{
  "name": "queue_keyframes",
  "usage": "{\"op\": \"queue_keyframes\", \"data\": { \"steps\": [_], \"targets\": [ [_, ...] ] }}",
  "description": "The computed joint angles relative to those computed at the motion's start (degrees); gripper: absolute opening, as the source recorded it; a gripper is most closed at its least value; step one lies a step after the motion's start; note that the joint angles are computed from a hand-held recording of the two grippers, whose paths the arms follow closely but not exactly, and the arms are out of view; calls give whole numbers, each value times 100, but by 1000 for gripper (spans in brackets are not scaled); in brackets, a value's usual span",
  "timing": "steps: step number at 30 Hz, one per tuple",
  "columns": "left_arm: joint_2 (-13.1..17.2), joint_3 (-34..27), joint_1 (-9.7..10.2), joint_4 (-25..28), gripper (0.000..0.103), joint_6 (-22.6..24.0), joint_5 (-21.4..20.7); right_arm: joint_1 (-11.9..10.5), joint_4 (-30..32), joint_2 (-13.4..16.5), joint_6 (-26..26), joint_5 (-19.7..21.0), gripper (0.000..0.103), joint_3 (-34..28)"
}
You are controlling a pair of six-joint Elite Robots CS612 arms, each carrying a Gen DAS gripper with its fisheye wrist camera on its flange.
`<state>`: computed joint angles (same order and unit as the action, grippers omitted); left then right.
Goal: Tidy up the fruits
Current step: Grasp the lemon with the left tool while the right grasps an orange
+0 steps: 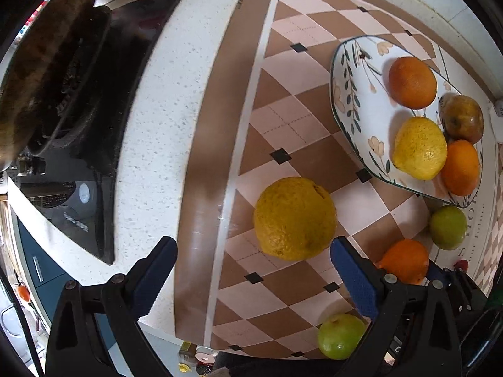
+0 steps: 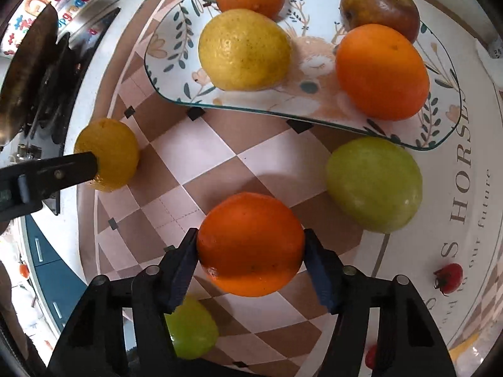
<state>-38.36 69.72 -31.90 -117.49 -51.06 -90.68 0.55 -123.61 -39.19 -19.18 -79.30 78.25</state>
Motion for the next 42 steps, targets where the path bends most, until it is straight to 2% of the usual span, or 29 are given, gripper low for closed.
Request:
{"op": "queue_keyframes", "data": {
  "steps": [8,9,10,11,13,19,26,32,34,38,42],
  "targets": [
    [288,-307,-4,-33,98,472,-208,-176,106,-90,105,-93,67,159],
    [313,-329,-10,-79,93,532,-196,-204,93,-108,127,-130,67,195],
    [336,-343,-25,-147,72,600,-154,-220,80,-119,147,-128,67,217],
    [364,-398,-32,-79,60,631,-137,-237,76,-123,184,-124,67,231],
    [366,-405,-63,-112,60,652,-7,-287,82,-137,253,-93,67,259],
    [197,-115,-181,-490,60,613,-239,-416,66,-171,320,27,67,308],
    [33,205,-327,-640,60,484,-466,-515,349,-161,341,331,69,244],
    [55,243,-345,-673,60,351,-444,-554,255,-228,104,252,71,296],
    [48,304,-353,-745,60,315,-446,-533,181,-238,23,197,67,328],
    [-22,437,-310,-882,60,344,-446,-491,19,-281,-124,61,66,403],
    [-169,453,-270,-1083,60,286,-477,-554,-64,-397,17,439,66,469]
  ]
}}
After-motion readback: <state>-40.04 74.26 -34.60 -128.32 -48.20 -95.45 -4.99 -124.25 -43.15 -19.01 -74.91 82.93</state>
